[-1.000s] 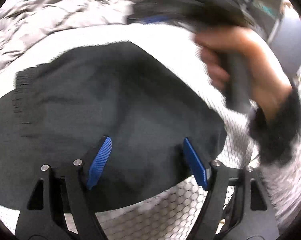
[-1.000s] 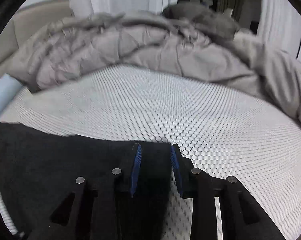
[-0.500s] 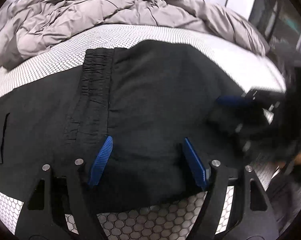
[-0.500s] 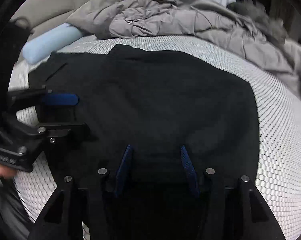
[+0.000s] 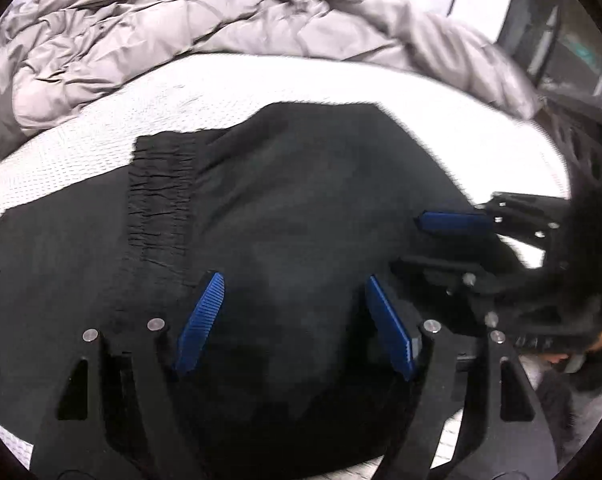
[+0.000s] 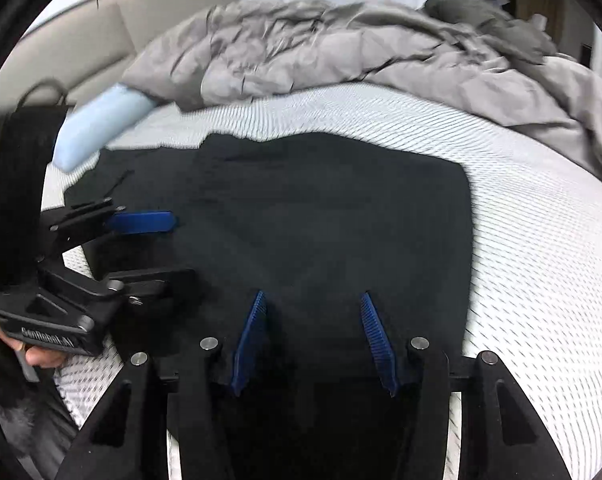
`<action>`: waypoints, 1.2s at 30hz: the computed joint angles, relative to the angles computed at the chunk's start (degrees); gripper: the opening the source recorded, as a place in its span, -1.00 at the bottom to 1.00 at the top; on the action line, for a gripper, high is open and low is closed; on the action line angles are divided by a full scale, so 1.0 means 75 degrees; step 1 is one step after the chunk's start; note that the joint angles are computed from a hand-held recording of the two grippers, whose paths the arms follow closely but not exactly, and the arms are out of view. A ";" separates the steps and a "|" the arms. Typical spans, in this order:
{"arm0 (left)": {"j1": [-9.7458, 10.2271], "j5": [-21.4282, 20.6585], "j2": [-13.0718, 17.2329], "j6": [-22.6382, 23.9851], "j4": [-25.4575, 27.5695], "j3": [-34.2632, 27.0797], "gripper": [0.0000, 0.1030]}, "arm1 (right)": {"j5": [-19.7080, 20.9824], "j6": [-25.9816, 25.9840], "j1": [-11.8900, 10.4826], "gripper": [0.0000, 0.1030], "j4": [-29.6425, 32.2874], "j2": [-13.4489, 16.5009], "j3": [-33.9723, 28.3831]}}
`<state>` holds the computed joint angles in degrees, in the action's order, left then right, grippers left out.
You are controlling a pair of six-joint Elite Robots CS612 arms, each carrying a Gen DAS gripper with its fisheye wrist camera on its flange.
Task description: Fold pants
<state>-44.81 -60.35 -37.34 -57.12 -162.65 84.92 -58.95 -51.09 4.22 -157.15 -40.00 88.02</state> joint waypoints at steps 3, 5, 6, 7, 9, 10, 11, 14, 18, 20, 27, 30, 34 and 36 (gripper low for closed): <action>0.0042 -0.0092 -0.0032 0.0050 -0.0215 0.0172 0.29 | -0.0798 -0.0049 0.0134 -0.02 -0.0787 0.0114 0.0031; 0.0031 -0.0093 -0.0045 0.0095 -0.0387 0.0283 0.27 | -0.1124 0.0250 0.0043 -0.03 -0.1234 0.0187 0.0011; 0.0014 -0.0051 -0.0051 0.0142 -0.0367 0.0310 0.27 | -0.1156 0.0452 -0.0025 -0.03 -0.1206 0.0203 -0.0037; -0.0009 0.0025 -0.0055 0.0155 -0.0336 0.0314 0.27 | -0.1155 0.0601 -0.0107 -0.03 -0.1328 0.0188 0.0011; -0.0057 0.0165 -0.0088 0.0120 -0.0316 0.0326 0.25 | -0.1108 0.0880 -0.0186 -0.03 -0.1247 0.0169 -0.0020; -0.0077 0.0169 -0.0108 0.0134 -0.0587 0.0375 0.24 | -0.0897 0.1029 -0.0232 -0.03 -0.1069 0.0134 -0.0046; -0.0075 0.0164 -0.0090 0.0265 -0.1022 0.0396 0.24 | -0.0534 0.1045 -0.0276 -0.03 -0.0843 0.0099 -0.0067; -0.0023 0.0273 -0.0079 0.0611 -0.0921 0.0179 0.24 | 0.0467 0.0853 -0.0288 -0.03 -0.0123 0.0010 -0.0153; 0.0278 -0.0022 0.0088 0.0230 0.0209 -0.0304 0.09 | 0.0073 0.0689 0.0098 -0.03 0.0115 0.0209 -0.0508; 0.0352 -0.0131 0.0135 0.0165 0.0073 -0.0229 -0.17 | -0.0616 0.0708 0.0268 -0.03 0.0126 0.0325 -0.0615; 0.0215 0.0157 -0.0020 0.0216 -0.0177 0.0100 -0.22 | -0.1747 0.1136 0.0189 -0.05 -0.1368 0.0499 -0.0526; 0.0167 0.0274 -0.0087 0.0156 -0.0495 0.0172 -0.21 | -0.1403 0.1502 0.0119 -0.05 -0.1442 0.0418 -0.0449; 0.0293 0.0180 0.0014 0.0056 -0.0370 -0.0194 -0.21 | -0.0450 0.1089 0.0182 -0.05 -0.1109 0.0289 -0.0352; 0.0433 -0.0087 0.0122 -0.0248 0.0103 -0.0402 -0.22 | -0.0403 0.0884 0.0202 -0.05 -0.0868 0.0298 -0.0366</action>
